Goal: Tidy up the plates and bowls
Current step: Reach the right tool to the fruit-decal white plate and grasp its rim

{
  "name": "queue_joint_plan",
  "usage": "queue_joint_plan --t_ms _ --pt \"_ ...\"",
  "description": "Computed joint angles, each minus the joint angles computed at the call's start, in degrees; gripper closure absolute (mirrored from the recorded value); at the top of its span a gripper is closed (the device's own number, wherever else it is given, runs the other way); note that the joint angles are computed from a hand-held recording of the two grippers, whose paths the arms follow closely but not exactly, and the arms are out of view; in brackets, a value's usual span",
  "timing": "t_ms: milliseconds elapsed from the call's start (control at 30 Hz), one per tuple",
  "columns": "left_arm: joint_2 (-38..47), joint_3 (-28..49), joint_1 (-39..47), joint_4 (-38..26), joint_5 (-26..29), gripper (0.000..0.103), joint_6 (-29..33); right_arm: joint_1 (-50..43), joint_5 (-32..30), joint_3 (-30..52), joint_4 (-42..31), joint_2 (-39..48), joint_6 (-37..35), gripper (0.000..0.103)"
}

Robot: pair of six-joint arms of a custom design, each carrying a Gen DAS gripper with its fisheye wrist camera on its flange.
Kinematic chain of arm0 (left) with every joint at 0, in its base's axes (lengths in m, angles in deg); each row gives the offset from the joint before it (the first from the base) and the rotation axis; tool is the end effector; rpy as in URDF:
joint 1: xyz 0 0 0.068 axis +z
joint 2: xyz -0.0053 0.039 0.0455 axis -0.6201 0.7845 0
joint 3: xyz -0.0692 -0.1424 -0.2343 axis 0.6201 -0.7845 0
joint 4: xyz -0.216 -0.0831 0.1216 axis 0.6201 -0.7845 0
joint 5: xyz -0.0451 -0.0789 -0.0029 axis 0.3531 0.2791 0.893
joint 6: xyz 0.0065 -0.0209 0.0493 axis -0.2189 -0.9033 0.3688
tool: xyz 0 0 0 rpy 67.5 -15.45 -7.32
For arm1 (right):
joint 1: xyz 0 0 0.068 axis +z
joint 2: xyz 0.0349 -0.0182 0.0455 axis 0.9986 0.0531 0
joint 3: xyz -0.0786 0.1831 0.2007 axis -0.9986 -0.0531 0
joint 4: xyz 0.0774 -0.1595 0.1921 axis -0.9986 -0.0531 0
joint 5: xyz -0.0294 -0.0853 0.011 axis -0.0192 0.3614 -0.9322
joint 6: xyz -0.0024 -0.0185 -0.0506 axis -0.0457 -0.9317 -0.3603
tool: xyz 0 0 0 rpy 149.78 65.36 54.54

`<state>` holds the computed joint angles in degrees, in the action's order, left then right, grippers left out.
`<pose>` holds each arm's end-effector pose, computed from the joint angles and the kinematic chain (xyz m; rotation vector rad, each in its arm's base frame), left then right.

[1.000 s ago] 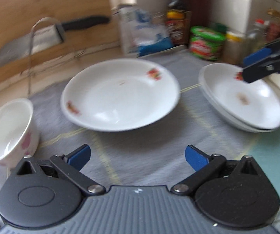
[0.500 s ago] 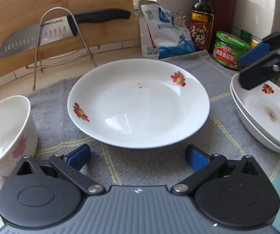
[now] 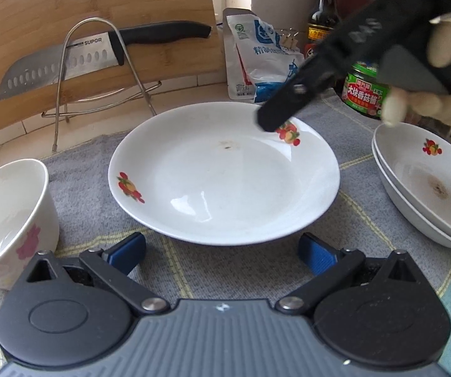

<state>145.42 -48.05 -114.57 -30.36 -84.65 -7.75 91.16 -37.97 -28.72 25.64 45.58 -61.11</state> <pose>0.0794 -0.2105 0.1261 0.0427 2.2266 -0.0172 0.2952 0.0409 0.1846 -1.2092 2.2683 0.5369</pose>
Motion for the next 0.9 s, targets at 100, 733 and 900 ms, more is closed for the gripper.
queue_joint_plan --t_ms 100,733,900 --pt "0.28 0.27 0.02 -0.25 -0.07 0.000 -0.41 1.57 -0.12 3.02 -0.85 3.71 -0.93 0.000" --pt "-4.58 -5.35 2.05 9.84 2.52 0.001 10.74 1.87 -7.34 22.45 -19.76 20.49 -5.74 0.000" --pt "-5.32 -5.61 2.49 9.62 2.24 0.002 10.66 1.64 -7.70 24.80 -22.56 21.82 -5.61 0.000"
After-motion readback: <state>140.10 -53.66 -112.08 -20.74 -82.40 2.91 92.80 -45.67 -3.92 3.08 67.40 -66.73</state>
